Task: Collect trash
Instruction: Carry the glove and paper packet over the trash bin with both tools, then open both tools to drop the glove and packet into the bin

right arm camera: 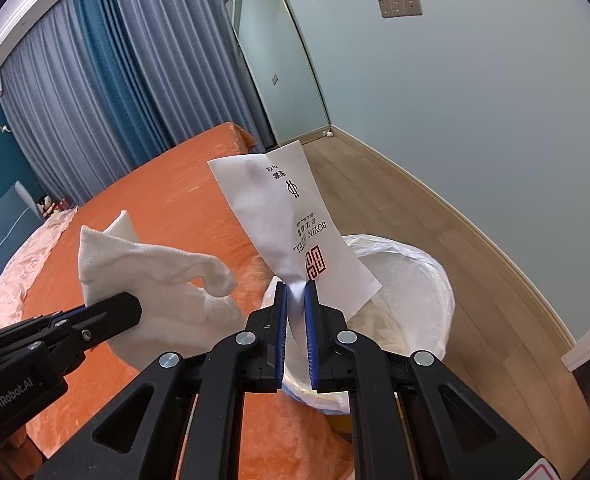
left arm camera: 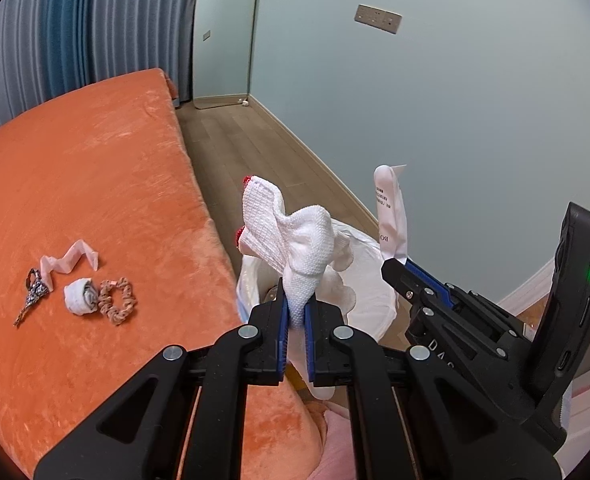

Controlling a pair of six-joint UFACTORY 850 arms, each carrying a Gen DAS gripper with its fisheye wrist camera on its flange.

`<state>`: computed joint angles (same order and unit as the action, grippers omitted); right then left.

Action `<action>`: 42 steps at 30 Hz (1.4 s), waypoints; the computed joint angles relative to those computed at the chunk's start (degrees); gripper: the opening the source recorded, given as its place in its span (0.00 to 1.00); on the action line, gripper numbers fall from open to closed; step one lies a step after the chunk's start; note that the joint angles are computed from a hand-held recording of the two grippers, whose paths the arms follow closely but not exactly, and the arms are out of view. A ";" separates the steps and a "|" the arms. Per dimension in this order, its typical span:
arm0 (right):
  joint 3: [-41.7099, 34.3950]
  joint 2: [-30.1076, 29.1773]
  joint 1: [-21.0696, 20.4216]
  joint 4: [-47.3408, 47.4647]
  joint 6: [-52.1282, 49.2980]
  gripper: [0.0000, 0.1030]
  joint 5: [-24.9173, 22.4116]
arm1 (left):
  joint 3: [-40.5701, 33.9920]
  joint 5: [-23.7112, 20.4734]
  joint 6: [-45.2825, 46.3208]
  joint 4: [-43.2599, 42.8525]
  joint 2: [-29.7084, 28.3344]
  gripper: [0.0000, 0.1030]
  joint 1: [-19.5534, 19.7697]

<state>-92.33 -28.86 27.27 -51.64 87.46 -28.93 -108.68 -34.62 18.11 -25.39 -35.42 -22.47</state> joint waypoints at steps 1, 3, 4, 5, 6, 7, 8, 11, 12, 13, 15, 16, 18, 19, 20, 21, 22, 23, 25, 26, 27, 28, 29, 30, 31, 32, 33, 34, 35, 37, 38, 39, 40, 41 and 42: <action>0.30 0.14 -0.12 -0.28 0.35 0.08 -0.08 | -0.22 -0.02 0.10 0.05 -0.15 0.06 -0.20; 0.70 0.38 -0.25 -0.54 0.88 0.08 -0.26 | -1.37 -0.27 0.18 0.35 -0.96 0.06 -0.79; 0.93 0.47 -0.42 -0.64 1.10 0.08 -0.27 | -1.78 -0.43 0.15 0.51 -1.23 0.06 -0.96; 1.30 0.67 -0.57 -0.88 1.43 0.08 -0.24 | -2.51 -0.71 0.01 0.75 -1.75 0.07 -1.19; 1.55 0.88 -0.41 -1.03 1.82 0.09 -0.53 | -3.13 -0.96 -0.12 0.82 -2.14 0.07 -1.36; 1.57 0.88 -0.47 -0.82 1.69 0.09 -0.87 | -3.95 -1.18 0.28 0.35 -2.79 0.07 -1.40; 1.49 0.81 -0.59 -0.55 1.46 0.09 -1.17 | -4.91 -1.44 0.53 0.09 -3.46 0.07 -1.48; 1.94 0.98 -0.84 -0.71 1.62 0.09 -1.14 | -8.33 -2.52 0.64 -0.10 -5.70 0.07 -1.71; 1.73 0.81 -0.96 -0.58 1.39 0.09 -1.15 | -9.27 -2.78 0.63 -0.11 -6.29 0.07 -1.75; 1.60 0.69 -1.13 -0.46 1.18 0.09 -1.05 | -10.50 -3.16 0.17 0.34 -7.02 0.07 -1.89; 1.10 0.36 -1.29 0.08 0.76 0.09 -0.88 | -13.06 -4.05 -0.45 0.67 -8.63 0.08 -2.09; 1.48 0.53 -1.35 -0.10 1.03 0.10 -0.63 | -13.96 -4.33 -0.89 1.06 -9.19 0.08 -2.21; 2.51 1.04 -1.31 -0.79 1.89 0.13 -0.31 | -15.40 -4.57 -1.30 1.24 -10.15 0.08 -2.35; 2.43 0.96 -1.37 -0.80 2.04 0.13 -0.30 | -16.02 -4.52 -1.94 1.77 -10.59 0.10 -2.46; 2.60 1.05 -1.31 -1.24 2.77 0.13 -0.30 | -16.91 -4.79 -2.83 2.45 -11.20 0.17 -2.56; 2.61 1.08 -1.20 -0.95 2.77 0.13 -0.40 | -17.87 -5.28 -3.61 2.91 -11.84 0.20 -2.60; 2.70 1.11 -1.18 -0.68 2.73 0.13 -0.36 | -18.47 -5.54 -4.17 3.16 -12.20 0.27 -2.59; 2.62 1.07 -1.15 -0.61 2.73 0.14 -0.39 | -18.75 -5.45 -4.97 3.58 -12.40 0.33 -2.62; 2.96 1.35 -1.20 -0.58 2.82 0.15 -0.41 | -18.76 -5.07 -5.59 4.27 -12.41 0.36 -2.68; 2.74 1.32 -1.27 -0.24 2.51 0.15 -0.51 | -18.74 -5.09 -5.53 4.54 -12.40 0.36 -2.69; 2.79 1.39 -1.22 -0.14 2.58 0.16 -0.63 | -18.76 -5.16 -5.33 4.57 -12.43 0.36 -2.69; 2.90 1.53 -1.25 -0.06 2.52 0.16 -0.68 | -18.30 -4.94 -5.07 4.57 -12.17 0.36 -2.66; 2.97 1.63 -1.10 -0.20 2.67 0.16 -0.88 | -18.08 -4.81 -5.09 4.63 -11.98 0.36 -2.68; 3.09 1.76 -0.99 -0.32 2.82 0.17 -1.03 | -17.84 -4.71 -5.05 4.55 -11.80 0.36 -2.63; 3.12 1.83 -0.91 -0.38 2.97 0.18 -1.14 | -17.36 -4.63 -4.84 4.24 -11.48 0.36 -2.51; 3.19 1.94 -0.75 -0.56 3.25 0.19 -1.25 | -16.92 -4.53 -4.72 3.94 -11.18 0.36 -2.37; 3.26 2.07 -0.53 -0.70 3.46 0.20 -1.39 | -16.47 -4.34 -4.62 3.75 -10.87 0.36 -2.24; 3.60 2.38 -0.59 -0.71 3.41 0.21 -1.33 | -16.17 -4.17 -4.56 3.74 -10.66 0.36 -2.17; 3.61 2.51 -0.53 -0.66 3.26 0.21 -1.42 | -15.53 -3.84 -4.44 3.76 -10.25 0.36 -2.04; 3.65 2.73 -0.35 -0.58 2.95 0.22 -1.70 | -14.88 -3.51 -4.33 3.72 -9.73 0.36 -1.70; 3.65 2.81 -0.29 -0.48 2.79 0.23 -1.77 | -14.34 -3.22 -4.43 3.81 -9.37 0.36 -1.52; 3.56 2.81 -0.23 -0.33 2.62 0.24 -1.85 | -13.87 -3.00 -4.47 3.83 -9.06 0.36 -1.33; 3.36 2.76 -0.09 -0.18 2.51 0.25 -2.02 | -13.31 -2.77 -4.62 3.94 -8.70 0.36 -1.10; 3.34 2.78 0.09 -0.22 2.68 0.26 -2.16 | -12.71 -2.53 -4.95 4.12 -8.34 0.36 -0.83; 3.38 2.82 0.21 -0.25 2.76 0.27 -2.21 | -12.24 -2.32 -5.04 4.08 -8.08 0.36 -0.63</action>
<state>-88.95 -26.03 27.49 -51.89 90.22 -31.14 -120.93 -36.94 13.06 -21.31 -43.50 -23.09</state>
